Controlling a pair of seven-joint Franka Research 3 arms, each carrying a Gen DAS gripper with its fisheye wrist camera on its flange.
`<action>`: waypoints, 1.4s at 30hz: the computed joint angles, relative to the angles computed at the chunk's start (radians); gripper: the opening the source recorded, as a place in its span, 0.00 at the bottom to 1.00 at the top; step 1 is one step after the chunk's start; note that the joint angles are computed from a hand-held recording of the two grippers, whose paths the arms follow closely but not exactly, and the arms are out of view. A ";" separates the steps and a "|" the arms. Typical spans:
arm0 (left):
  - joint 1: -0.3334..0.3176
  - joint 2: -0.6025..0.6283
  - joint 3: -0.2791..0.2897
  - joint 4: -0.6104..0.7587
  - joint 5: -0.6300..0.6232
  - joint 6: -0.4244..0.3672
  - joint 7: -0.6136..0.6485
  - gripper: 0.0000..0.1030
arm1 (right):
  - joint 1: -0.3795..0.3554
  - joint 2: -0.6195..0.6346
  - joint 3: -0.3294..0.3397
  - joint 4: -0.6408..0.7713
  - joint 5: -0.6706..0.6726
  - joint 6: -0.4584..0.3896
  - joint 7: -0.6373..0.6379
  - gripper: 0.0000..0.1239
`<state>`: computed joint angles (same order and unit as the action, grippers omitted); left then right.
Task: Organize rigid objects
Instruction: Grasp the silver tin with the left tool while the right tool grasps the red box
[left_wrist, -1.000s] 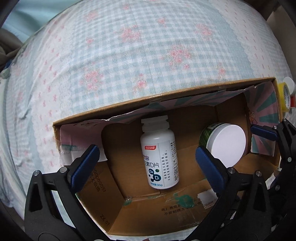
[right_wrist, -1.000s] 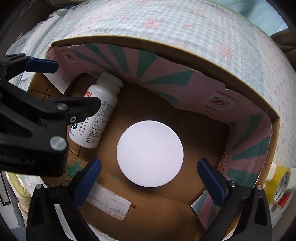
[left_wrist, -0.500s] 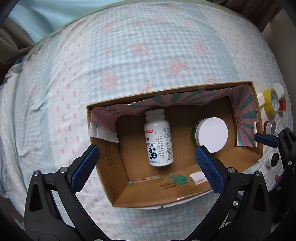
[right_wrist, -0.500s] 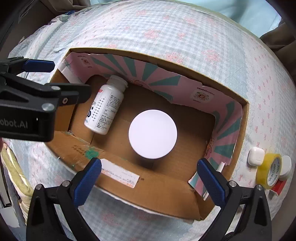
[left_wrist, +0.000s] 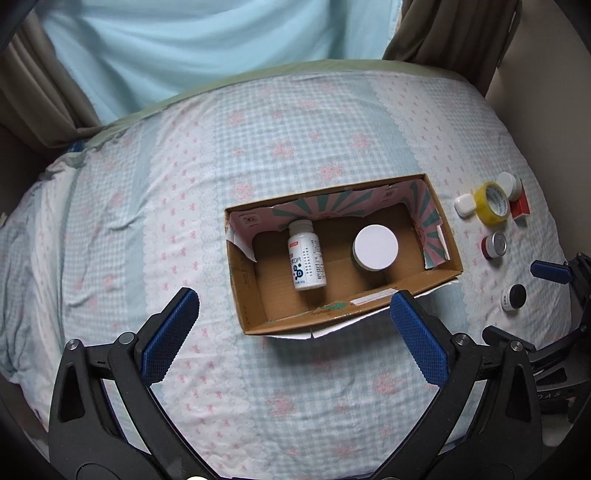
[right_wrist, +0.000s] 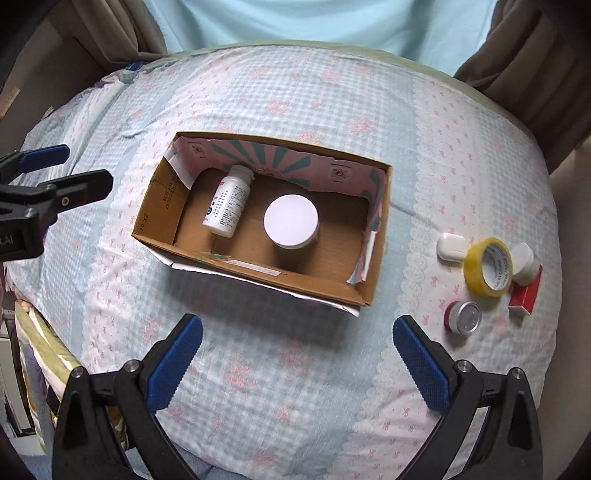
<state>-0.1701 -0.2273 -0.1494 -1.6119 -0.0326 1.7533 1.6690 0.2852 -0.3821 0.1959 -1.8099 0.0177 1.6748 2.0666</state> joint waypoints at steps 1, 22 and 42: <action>-0.004 -0.014 -0.001 -0.003 -0.012 -0.002 -0.004 1.00 | -0.003 -0.025 0.000 -0.007 -0.008 -0.016 0.011 0.83; -0.233 0.036 -0.224 0.106 0.073 -0.014 -0.540 1.00 | -0.291 -0.538 -0.232 -0.241 -0.070 -0.192 -0.217 0.83; -0.468 0.526 -0.241 0.235 0.152 0.061 -0.539 1.00 | -0.542 -0.232 -0.297 -0.412 -0.100 0.095 -0.382 0.82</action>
<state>-0.6378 0.2989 -0.3901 -1.3765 0.1193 1.8144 1.1298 -0.2568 -0.6143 -0.1015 -2.2223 -0.0824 1.7696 1.6851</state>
